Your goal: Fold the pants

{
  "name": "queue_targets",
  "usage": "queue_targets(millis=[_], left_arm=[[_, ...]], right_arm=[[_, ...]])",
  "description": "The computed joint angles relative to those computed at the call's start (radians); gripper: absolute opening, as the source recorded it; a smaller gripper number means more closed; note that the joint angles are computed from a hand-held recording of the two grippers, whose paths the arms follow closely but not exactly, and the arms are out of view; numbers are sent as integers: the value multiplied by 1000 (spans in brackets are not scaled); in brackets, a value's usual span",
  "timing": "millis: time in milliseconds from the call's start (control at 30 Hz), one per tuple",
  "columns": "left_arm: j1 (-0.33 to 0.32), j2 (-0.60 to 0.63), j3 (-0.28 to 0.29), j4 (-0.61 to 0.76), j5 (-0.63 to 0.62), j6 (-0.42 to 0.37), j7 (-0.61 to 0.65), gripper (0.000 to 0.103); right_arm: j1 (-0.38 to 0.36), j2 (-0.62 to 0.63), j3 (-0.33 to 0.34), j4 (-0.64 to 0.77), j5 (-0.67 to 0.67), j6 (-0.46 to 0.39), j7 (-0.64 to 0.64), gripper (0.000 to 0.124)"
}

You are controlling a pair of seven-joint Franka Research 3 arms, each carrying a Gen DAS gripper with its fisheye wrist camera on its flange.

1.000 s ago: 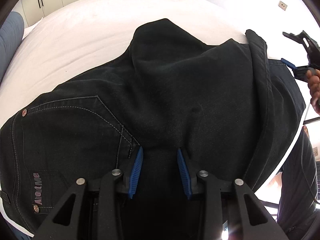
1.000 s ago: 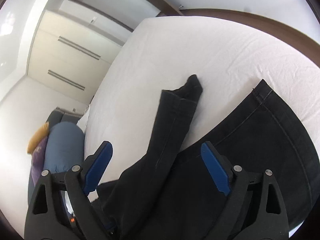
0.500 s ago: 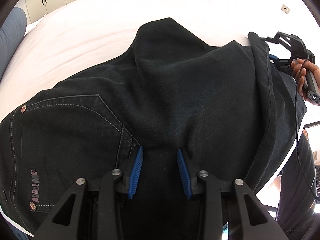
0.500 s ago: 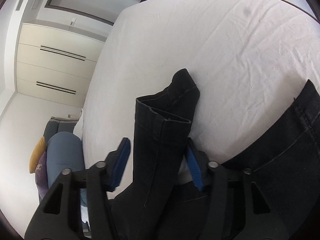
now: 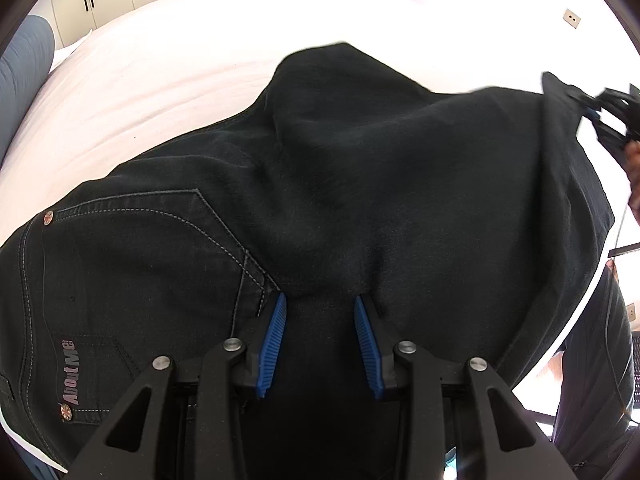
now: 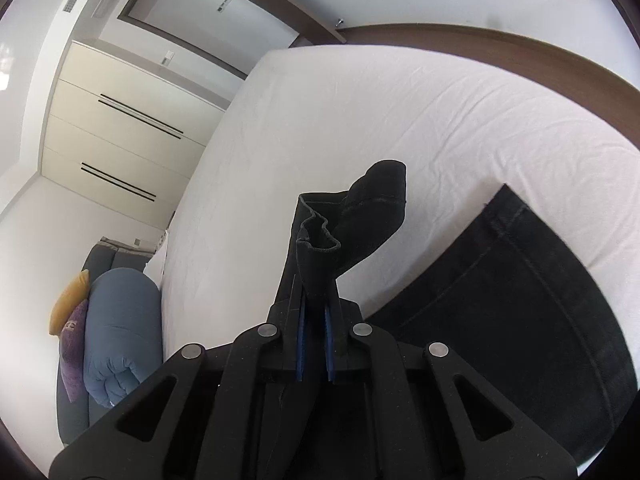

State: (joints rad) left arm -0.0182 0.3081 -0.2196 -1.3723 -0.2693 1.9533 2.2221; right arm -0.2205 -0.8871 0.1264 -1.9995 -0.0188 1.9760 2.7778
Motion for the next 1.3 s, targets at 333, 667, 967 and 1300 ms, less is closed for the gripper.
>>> queue_targets(millis=[333, 667, 967, 1300], left_arm=[[-6, 7, 0, 15, 16, -3, -5, 37], [-4, -25, 2, -33, -1, 19, -9, 37], [3, -23, 4, -27, -7, 12, 2, 37], [-15, -24, 6, -30, 21, 23, -26, 37]], right_arm=[[1, -143, -25, -45, 70, -233, 60, 7], [69, 182, -77, 293, 62, -257, -157, 7], [26, 113, -93, 150, 67, -226, -85, 10], [-46, -183, -113, -184, 198, -1, 93, 16]])
